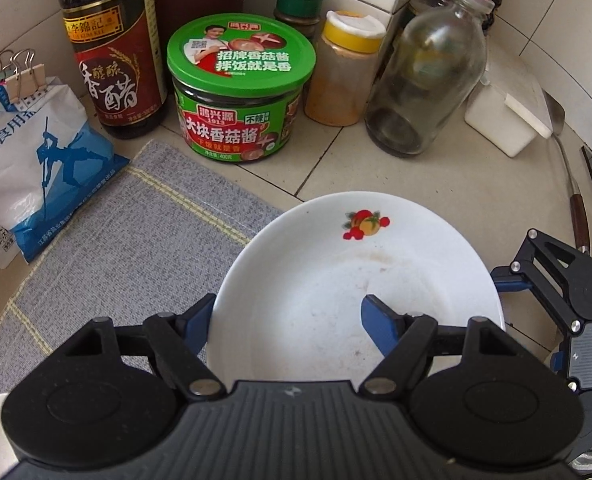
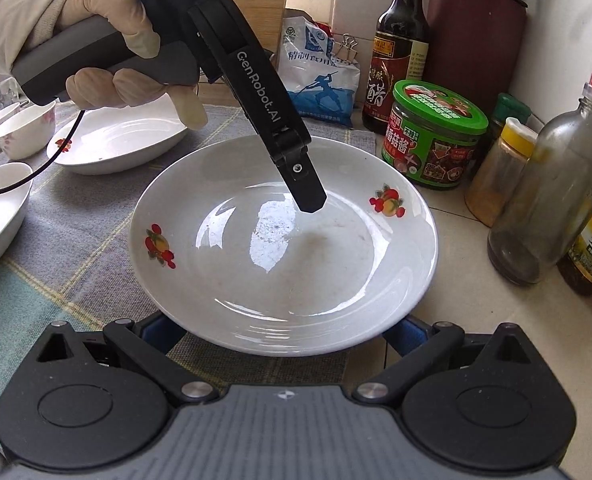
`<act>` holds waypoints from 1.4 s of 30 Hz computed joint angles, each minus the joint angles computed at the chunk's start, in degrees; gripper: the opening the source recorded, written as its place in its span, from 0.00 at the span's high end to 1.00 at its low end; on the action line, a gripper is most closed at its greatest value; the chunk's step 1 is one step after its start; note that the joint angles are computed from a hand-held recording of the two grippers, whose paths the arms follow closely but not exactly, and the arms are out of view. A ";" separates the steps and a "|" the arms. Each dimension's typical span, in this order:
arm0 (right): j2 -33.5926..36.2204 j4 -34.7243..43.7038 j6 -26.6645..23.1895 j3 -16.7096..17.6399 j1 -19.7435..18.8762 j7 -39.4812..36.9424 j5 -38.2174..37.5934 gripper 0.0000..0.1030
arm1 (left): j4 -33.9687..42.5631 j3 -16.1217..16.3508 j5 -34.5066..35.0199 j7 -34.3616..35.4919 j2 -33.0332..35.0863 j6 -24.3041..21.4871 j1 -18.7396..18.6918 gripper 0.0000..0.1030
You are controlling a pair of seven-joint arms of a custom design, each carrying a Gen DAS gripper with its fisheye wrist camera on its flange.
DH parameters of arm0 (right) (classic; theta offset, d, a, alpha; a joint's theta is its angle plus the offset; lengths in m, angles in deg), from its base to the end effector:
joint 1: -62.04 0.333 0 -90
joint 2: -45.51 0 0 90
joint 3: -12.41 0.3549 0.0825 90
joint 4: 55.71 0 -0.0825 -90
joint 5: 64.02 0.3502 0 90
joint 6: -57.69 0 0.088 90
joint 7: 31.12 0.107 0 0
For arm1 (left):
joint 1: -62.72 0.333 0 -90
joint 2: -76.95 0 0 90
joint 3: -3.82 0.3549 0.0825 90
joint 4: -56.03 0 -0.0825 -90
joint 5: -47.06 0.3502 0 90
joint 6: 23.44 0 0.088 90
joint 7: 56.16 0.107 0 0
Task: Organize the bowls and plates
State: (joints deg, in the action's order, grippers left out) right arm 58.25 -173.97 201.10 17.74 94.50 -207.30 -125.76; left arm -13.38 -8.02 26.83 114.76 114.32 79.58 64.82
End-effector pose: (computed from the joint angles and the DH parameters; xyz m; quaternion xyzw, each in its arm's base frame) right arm 0.4593 0.3602 0.4058 -0.6085 0.7105 -0.2836 0.2111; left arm 0.7134 -0.1076 0.4456 0.0571 -0.9708 0.2244 0.0626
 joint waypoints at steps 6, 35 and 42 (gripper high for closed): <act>0.39 -0.03 -0.28 -0.14 0.12 0.26 -0.19 0.00 | -2.20 -0.11 -0.49 0.76 -0.49 2.01 0.33 0.25; 3.98 11.32 -15.86 2.93 9.02 4.44 2.54 0.00 | -24.76 5.70 -26.20 21.67 -19.23 5.69 17.37 0.12; 7.86 17.86 -17.96 1.97 11.99 2.32 3.85 0.00 | -27.40 9.16 -28.35 16.56 -20.09 5.83 20.92 0.12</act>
